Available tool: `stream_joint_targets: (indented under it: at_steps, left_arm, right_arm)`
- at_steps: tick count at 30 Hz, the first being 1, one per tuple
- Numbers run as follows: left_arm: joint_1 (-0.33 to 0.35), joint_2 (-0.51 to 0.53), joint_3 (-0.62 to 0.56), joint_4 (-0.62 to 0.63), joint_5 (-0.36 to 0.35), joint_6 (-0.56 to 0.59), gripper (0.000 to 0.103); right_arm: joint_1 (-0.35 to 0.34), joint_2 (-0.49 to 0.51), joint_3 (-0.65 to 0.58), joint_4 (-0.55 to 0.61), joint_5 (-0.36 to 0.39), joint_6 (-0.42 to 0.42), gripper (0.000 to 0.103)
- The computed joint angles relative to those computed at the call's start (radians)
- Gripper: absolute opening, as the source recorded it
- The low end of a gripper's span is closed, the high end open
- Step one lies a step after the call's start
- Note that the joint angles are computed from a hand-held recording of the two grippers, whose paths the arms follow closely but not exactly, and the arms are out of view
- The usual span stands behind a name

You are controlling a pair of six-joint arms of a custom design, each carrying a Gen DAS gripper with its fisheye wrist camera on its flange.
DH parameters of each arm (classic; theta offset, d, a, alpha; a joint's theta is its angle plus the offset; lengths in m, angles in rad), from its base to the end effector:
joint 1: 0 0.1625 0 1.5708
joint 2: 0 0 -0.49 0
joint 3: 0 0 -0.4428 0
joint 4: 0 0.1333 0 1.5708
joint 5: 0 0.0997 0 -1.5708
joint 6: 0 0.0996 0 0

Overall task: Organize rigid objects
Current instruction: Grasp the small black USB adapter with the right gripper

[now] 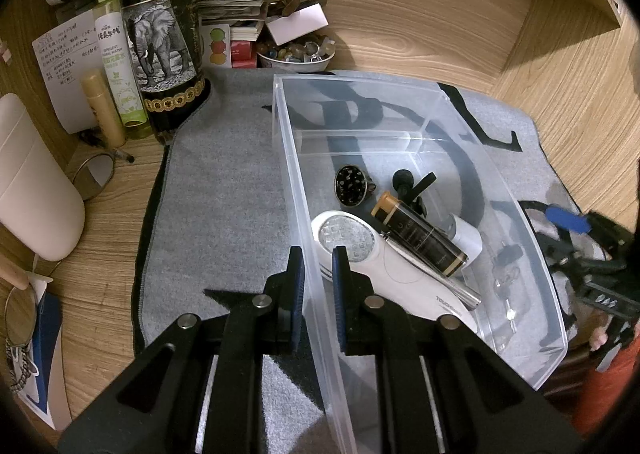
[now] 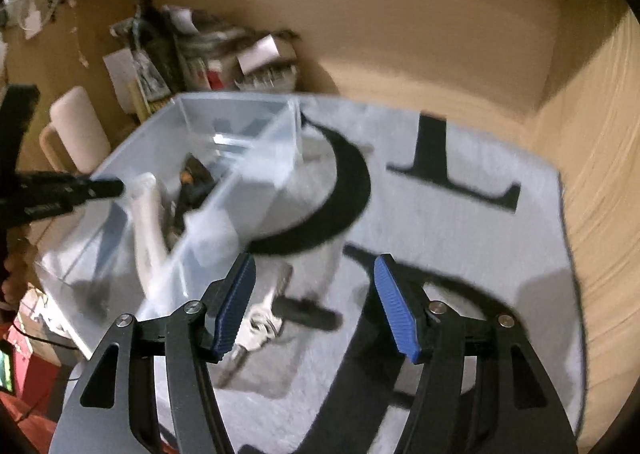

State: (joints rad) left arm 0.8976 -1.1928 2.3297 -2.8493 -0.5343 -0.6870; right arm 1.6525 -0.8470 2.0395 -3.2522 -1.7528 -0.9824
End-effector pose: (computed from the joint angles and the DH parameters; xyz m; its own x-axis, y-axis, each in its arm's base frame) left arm -0.1236 -0.5062 0.1800 -0.7578 -0.3188 -0.5692 0.1767 0.7396 -0.6495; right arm 0.1657 -0.6106 0.0785 -0.4880 -0.7295 0.4794 -0.8611 0.4921 -0.1277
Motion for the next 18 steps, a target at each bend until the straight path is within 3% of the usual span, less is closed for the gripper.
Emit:
stream_joint_targets:
  at_steps: [7,12,18]
  left_arm:
    - [0.000,0.001,-0.001,0.001,0.001,-0.002,0.012]
    - [0.000,0.001,-0.001,0.000,0.001,-0.002,0.012]
    - [0.000,0.001,0.000,0.000,0.000,-0.002,0.012]
  right_arm:
    - [-0.011,0.051,-0.017,-0.004,-0.066,0.020,0.058]
    - [-0.028,0.036,-0.025,0.052,-0.040,0.066,0.058]
    - [-0.038,0.028,-0.016,0.028,-0.051,0.044,0.040]
